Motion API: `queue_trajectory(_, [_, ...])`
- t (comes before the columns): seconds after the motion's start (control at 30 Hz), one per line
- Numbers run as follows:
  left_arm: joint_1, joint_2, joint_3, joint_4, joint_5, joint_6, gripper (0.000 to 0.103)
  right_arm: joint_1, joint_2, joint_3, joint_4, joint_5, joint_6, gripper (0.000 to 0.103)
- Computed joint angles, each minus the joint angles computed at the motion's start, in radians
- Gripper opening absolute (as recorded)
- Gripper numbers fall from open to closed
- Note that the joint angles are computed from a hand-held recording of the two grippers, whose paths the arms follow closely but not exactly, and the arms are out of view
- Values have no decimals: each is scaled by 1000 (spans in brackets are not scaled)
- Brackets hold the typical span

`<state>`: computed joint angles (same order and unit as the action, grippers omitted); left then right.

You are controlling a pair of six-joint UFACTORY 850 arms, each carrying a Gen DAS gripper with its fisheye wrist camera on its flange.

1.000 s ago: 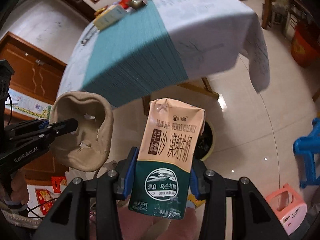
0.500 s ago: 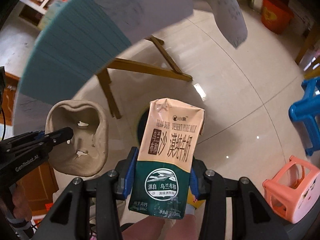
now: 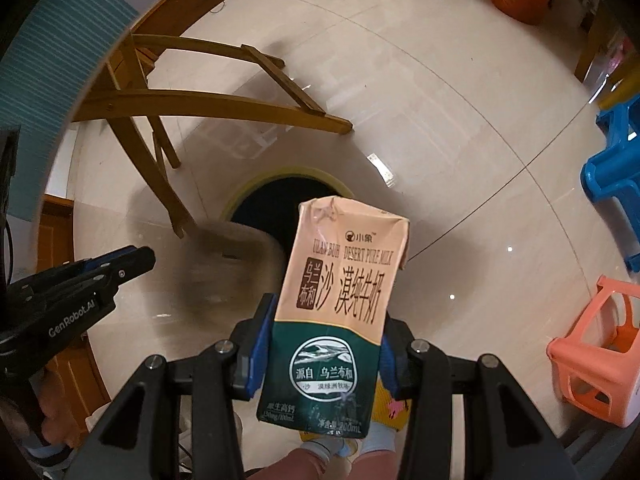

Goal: Collect trash
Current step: 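Open the left gripper to drop the carrier while the right releases the milk packet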

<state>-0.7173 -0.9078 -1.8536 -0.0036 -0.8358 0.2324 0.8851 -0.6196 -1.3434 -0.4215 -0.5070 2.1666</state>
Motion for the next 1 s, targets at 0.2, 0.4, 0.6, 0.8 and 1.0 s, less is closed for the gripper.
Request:
queue_trajectory(0.2, [8, 3, 7, 8, 38, -10, 50, 5, -13, -11, -11, 1, 25, 45])
queue_trajectory(0.4, [26, 38, 43, 24, 69, -50, 50, -2, -30, -29, -30, 9, 16, 45])
queue_trajectory(0.6, [56, 66, 76, 29, 89, -107, 50, -10, -51, -63, -30, 11, -34, 46])
queue_trajectory(0.8, [74, 95, 109, 35, 103, -145, 50, -27, -69, -109, -19, -9, -110, 46])
queue_trajectory(1.0, [89, 108, 113, 31, 104, -153, 52, -43, -85, -155, 14, -33, -189, 47])
